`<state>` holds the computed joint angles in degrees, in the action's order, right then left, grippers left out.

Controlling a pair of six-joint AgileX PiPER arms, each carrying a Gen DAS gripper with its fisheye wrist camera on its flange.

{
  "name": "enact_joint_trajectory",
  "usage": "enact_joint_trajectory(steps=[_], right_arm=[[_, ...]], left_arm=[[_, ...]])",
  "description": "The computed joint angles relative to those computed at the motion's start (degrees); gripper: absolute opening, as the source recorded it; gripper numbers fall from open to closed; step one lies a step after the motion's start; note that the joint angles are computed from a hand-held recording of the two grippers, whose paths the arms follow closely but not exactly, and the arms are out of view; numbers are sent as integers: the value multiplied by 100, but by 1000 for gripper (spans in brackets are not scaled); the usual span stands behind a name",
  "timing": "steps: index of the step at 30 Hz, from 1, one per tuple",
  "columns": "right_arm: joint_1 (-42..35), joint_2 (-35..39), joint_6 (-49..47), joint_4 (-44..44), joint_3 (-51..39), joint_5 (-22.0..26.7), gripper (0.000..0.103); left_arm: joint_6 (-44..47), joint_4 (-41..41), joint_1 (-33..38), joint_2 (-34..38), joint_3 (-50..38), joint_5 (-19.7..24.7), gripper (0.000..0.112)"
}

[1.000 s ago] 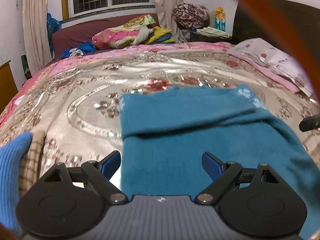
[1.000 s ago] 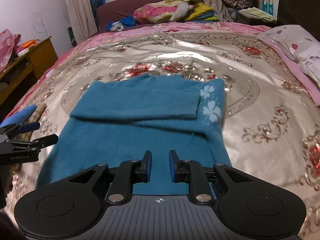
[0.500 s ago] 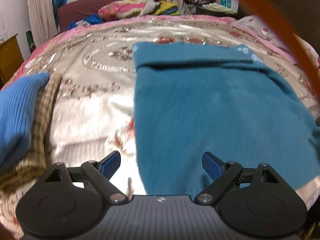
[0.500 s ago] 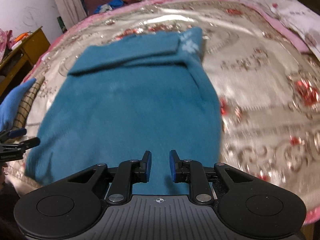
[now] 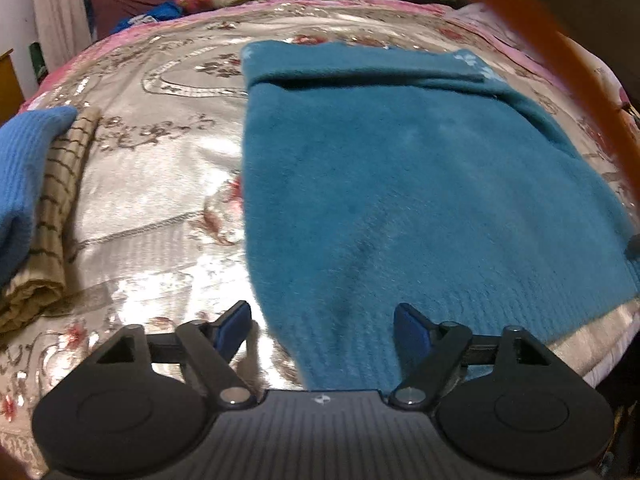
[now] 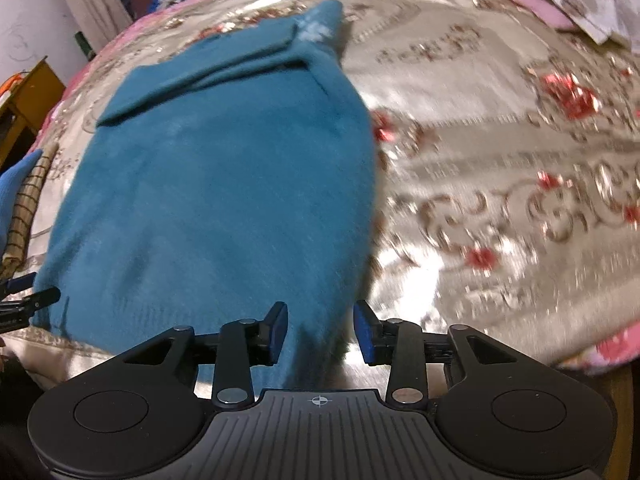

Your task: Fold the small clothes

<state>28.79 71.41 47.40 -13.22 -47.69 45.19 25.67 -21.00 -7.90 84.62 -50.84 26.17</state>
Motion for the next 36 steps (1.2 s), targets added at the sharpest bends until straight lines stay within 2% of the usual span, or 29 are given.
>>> enact_joint_trajectory(steps=[2, 5, 16, 18, 22, 24, 30, 36], right_arm=[[-146, -20, -151, 270, 124, -152, 36], [-308, 22, -447, 721, 261, -389, 36], [-501, 134, -781, 1113, 415, -828, 38], [-497, 112, -808, 1152, 440, -873, 38], [-463, 103, -862, 1206, 462, -947, 38], [-545, 92, -1053, 1381, 481, -1017, 36], [-549, 195, -1094, 1413, 448, -1101, 38], [-639, 147, -1278, 1600, 535, -1197, 38]], left_arm=[[181, -200, 38, 49, -49, 124, 83], [29, -53, 2, 120, -100, 189, 83], [143, -237, 84, 231, -181, 262, 84], [251, -340, 118, 194, -143, 244, 80], [239, -432, 258, 135, -121, 225, 60], [387, -649, 381, 131, -142, 296, 57], [542, -894, 555, 234, -275, 479, 57], [327, -754, 466, 396, -437, 452, 69]])
